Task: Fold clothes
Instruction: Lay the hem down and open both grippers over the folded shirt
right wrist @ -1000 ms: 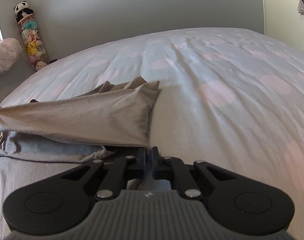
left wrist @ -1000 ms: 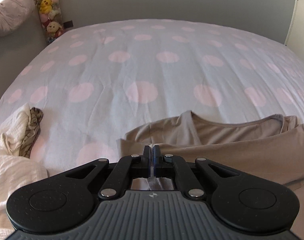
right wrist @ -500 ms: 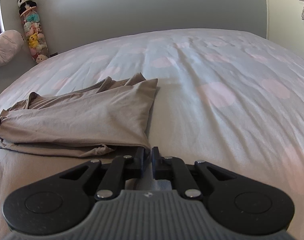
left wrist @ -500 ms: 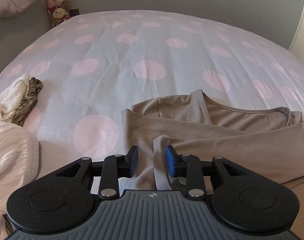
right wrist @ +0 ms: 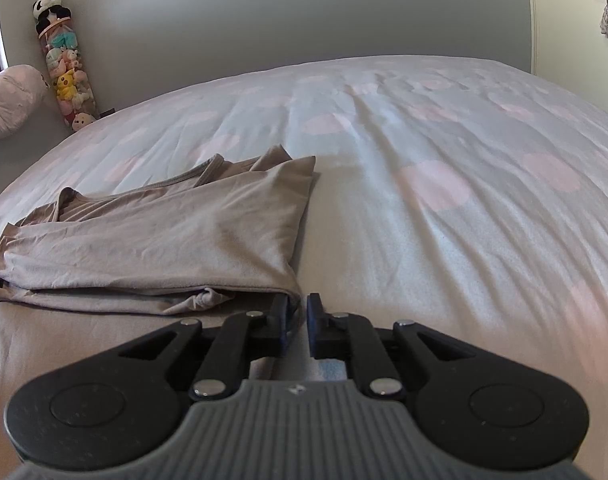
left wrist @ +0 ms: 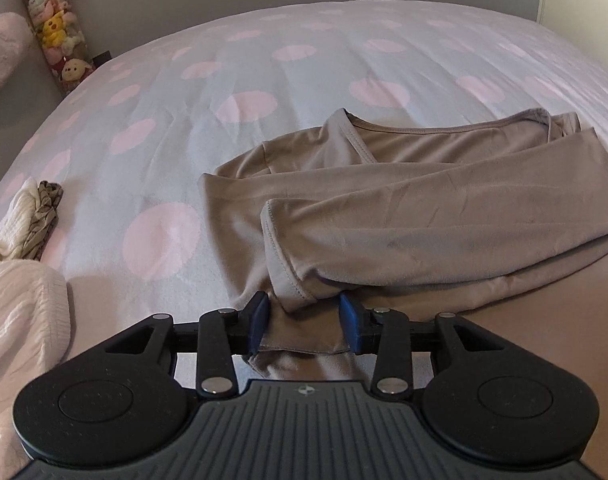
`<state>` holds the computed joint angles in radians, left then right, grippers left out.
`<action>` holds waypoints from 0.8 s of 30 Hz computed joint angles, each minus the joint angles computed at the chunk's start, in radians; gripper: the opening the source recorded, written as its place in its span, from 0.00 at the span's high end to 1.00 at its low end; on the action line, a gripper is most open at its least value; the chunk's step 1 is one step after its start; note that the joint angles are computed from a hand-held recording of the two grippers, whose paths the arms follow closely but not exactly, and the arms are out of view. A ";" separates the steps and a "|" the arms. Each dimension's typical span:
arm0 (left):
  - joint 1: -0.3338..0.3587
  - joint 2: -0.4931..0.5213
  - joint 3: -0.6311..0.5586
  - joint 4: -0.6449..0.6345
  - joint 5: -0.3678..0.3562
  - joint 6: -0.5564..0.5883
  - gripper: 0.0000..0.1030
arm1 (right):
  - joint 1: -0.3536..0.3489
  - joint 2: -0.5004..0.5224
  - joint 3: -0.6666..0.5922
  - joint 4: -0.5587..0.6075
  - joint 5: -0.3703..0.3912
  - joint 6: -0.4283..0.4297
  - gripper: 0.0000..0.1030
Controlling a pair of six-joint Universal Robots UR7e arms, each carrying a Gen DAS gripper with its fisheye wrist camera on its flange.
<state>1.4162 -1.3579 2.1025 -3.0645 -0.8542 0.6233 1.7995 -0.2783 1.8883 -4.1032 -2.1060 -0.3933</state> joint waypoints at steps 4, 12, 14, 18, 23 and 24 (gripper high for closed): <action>-0.021 -0.006 0.000 -0.032 0.008 0.062 0.98 | -0.003 -0.003 0.003 -0.009 0.009 0.017 0.94; -0.017 -0.004 -0.009 0.025 0.087 0.082 0.98 | -0.005 -0.024 0.022 0.024 -0.001 0.097 0.95; -0.008 0.007 -0.001 0.014 0.109 0.094 0.98 | -0.006 -0.030 0.027 0.037 -0.002 0.101 0.95; -0.022 -0.007 0.022 -0.028 0.139 0.102 0.85 | -0.005 -0.043 0.052 0.026 -0.002 0.127 0.94; -0.039 -0.087 0.076 0.004 0.140 0.037 0.75 | 0.006 -0.048 0.086 -0.024 0.001 0.114 0.88; -0.041 -0.108 0.090 0.026 0.139 0.012 0.73 | 0.006 -0.050 0.092 -0.023 0.001 0.120 0.87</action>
<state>1.3752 -1.4664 2.1922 -3.0386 -0.7154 0.6349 1.8058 -0.3280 1.9803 -4.1265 -2.1053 -0.2731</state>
